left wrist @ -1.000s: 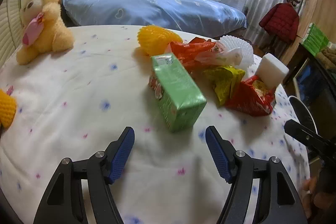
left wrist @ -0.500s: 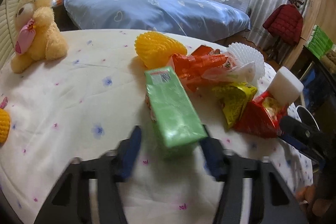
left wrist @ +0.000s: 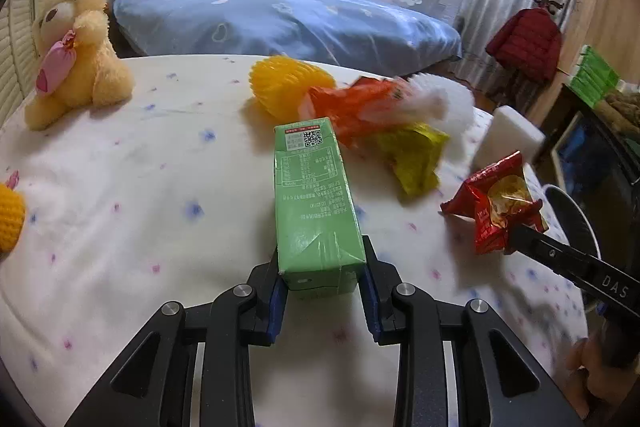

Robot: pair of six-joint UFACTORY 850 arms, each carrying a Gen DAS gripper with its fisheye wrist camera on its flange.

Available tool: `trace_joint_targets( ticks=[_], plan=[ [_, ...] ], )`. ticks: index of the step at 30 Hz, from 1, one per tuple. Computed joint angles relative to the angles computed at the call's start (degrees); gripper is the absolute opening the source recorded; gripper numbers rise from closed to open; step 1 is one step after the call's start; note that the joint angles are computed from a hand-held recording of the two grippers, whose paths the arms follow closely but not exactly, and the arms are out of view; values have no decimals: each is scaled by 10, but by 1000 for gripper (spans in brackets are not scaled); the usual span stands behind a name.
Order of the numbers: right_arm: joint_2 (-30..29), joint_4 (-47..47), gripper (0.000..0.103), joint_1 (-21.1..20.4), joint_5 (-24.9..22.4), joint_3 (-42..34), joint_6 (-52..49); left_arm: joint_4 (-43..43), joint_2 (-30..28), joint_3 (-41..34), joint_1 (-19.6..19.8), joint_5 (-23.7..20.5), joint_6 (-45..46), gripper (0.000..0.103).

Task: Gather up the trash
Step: 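Carry the red snack bag toward the bin with right tool while left holds green carton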

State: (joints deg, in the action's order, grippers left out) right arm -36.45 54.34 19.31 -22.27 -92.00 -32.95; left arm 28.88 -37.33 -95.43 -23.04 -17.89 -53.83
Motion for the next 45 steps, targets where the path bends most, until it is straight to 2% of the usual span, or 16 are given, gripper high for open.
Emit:
trace_joint_targets(
  ticks=[8, 18, 23, 34, 45],
  plan=[
    [64, -20, 7, -6, 35, 80, -7, -53, 27, 31, -22, 28, 68, 30],
    [126, -63, 7, -34, 89, 156, 36, -169, 4, -12, -50, 27, 224, 30],
    [149, -102, 7, -50, 107, 184, 74, -223, -19, -48, -61, 14, 296, 30],
    [176, -179, 7, -79, 128, 217, 153, -272, -76, -140, -80, -26, 374, 30],
    [185, -186, 7, -102, 134, 229, 165, -287, -127, -222, -94, -60, 403, 30]
  ],
)
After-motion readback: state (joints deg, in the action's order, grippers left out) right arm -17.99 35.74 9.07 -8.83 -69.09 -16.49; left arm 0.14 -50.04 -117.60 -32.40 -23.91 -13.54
